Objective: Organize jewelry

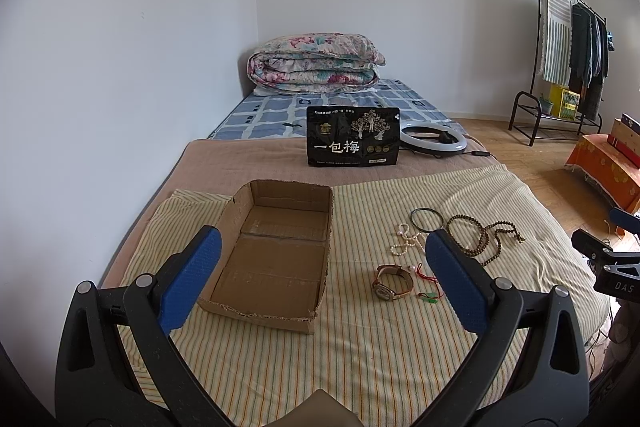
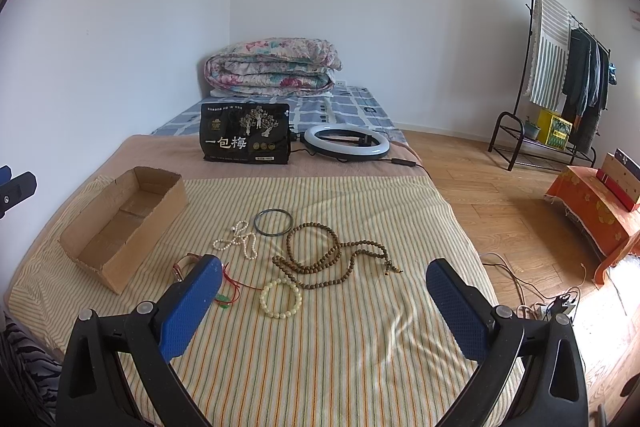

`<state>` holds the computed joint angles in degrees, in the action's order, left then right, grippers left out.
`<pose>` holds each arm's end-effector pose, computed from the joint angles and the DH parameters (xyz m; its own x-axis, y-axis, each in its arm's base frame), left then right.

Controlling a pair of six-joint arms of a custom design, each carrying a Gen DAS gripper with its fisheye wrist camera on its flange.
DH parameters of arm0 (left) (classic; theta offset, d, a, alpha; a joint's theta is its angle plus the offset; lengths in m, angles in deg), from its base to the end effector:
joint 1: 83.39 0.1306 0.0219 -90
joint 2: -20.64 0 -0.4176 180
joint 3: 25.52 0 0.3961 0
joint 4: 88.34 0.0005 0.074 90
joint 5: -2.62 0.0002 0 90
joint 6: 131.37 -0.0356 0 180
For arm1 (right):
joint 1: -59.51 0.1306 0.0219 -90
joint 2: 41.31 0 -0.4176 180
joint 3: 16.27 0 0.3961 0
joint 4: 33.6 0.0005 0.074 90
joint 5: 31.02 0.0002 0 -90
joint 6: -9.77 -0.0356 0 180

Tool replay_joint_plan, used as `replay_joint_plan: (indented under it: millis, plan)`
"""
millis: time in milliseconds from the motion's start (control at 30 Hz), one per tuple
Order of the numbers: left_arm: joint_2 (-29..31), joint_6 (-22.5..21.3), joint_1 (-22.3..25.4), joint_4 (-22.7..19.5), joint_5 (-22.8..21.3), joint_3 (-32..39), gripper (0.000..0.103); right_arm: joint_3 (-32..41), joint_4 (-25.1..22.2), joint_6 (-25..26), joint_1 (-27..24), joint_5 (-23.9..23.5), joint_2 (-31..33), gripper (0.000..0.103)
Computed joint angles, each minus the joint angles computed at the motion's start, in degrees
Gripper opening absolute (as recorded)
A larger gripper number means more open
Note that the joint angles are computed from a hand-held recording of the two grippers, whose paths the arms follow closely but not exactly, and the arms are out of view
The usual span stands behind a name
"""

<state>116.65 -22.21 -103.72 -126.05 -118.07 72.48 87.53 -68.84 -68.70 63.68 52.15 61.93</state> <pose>0.5184 -0.1732 0.4984 -0.4877 -0.1203 -0.8647 -0.2645 0.9643 0.0150 0.6016 0.0476 0.4786 -0.5221 -0.2371 -0.8193 -0.2797 0.9551 -0.0981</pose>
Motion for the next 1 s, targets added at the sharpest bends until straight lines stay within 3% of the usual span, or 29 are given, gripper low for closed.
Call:
replay_joint_plan:
  millis: [633, 1000]
  plan:
    - [0.4, 0.0, 0.3, 0.4, 0.1, 0.1, 0.103, -0.5, 0.5, 0.0, 0.0, 0.5, -0.1, 0.103]
    - [0.4, -0.2, 1.5, -0.9, -0.9, 4.7, 0.103, -0.5, 1.2, -1.6, -1.6, 0.9, 0.0, 0.103]
